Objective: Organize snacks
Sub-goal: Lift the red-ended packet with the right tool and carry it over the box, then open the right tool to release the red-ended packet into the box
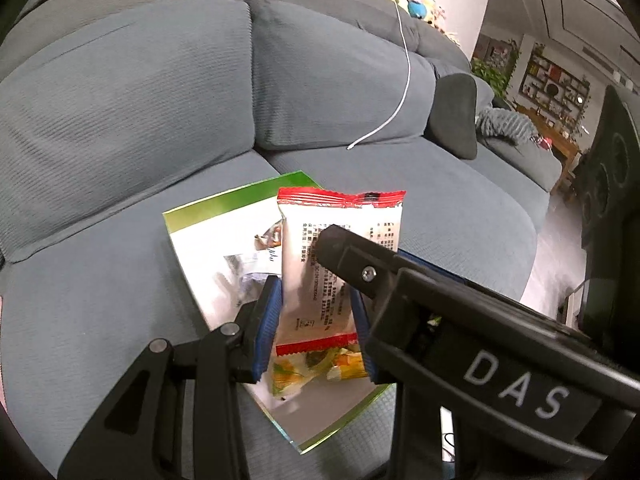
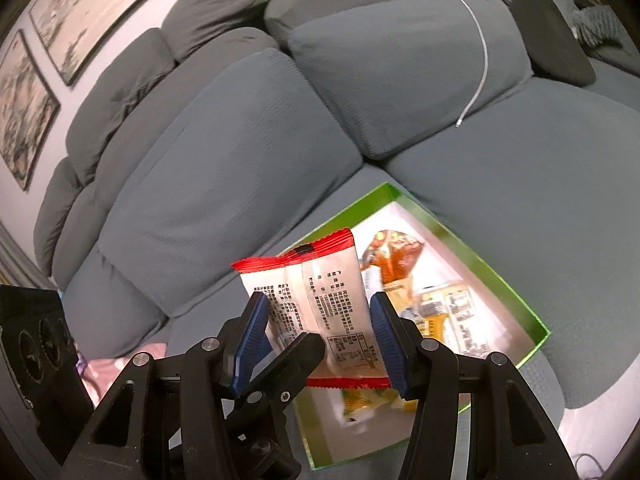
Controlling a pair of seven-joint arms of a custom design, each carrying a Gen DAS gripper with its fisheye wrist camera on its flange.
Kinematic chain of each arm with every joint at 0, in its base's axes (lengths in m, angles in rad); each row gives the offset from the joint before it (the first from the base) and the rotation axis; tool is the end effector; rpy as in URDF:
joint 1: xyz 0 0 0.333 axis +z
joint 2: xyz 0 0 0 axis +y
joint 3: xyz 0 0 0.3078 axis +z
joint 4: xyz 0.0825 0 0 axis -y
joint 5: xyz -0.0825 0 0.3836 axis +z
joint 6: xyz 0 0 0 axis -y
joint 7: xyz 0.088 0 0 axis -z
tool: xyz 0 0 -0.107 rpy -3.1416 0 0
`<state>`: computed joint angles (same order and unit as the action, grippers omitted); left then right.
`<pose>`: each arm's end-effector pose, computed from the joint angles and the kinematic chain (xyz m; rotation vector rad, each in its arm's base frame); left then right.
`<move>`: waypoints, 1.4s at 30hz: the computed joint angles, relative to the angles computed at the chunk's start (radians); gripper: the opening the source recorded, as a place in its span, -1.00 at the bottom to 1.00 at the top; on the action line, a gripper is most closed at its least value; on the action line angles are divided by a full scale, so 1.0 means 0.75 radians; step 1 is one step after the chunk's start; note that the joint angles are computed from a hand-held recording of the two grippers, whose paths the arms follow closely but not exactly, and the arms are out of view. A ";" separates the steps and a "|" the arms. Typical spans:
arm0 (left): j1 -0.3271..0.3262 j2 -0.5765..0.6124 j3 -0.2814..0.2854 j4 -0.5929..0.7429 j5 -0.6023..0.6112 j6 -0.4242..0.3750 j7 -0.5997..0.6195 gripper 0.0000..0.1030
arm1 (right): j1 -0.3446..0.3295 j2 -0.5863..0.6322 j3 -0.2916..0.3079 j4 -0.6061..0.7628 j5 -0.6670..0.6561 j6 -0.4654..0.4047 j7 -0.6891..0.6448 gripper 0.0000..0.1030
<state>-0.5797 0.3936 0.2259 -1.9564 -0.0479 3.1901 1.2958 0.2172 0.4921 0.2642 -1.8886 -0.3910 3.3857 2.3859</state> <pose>0.6184 -0.2393 0.3750 -1.7108 1.8638 -0.9877 0.5894 0.3280 0.3703 -1.5013 1.5023 -0.1759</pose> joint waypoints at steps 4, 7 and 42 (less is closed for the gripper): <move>0.043 0.027 -0.050 0.042 0.008 -0.041 0.011 -0.35 | -0.066 0.014 0.057 0.002 -0.010 -0.026 0.011 0.09; 0.054 0.047 -0.064 0.067 0.026 -0.070 -0.009 -0.35 | -0.131 0.041 0.125 0.022 -0.017 -0.068 0.003 0.09; 0.412 0.123 -0.448 0.167 -0.117 -0.289 0.100 0.30 | -0.116 0.119 0.172 0.151 0.512 -0.381 -0.369 0.09</move>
<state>-0.2709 0.4861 -0.1102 -1.8310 -0.1358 2.9730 1.3709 0.1300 0.5816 0.3933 -1.7752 -0.0070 3.1001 2.1090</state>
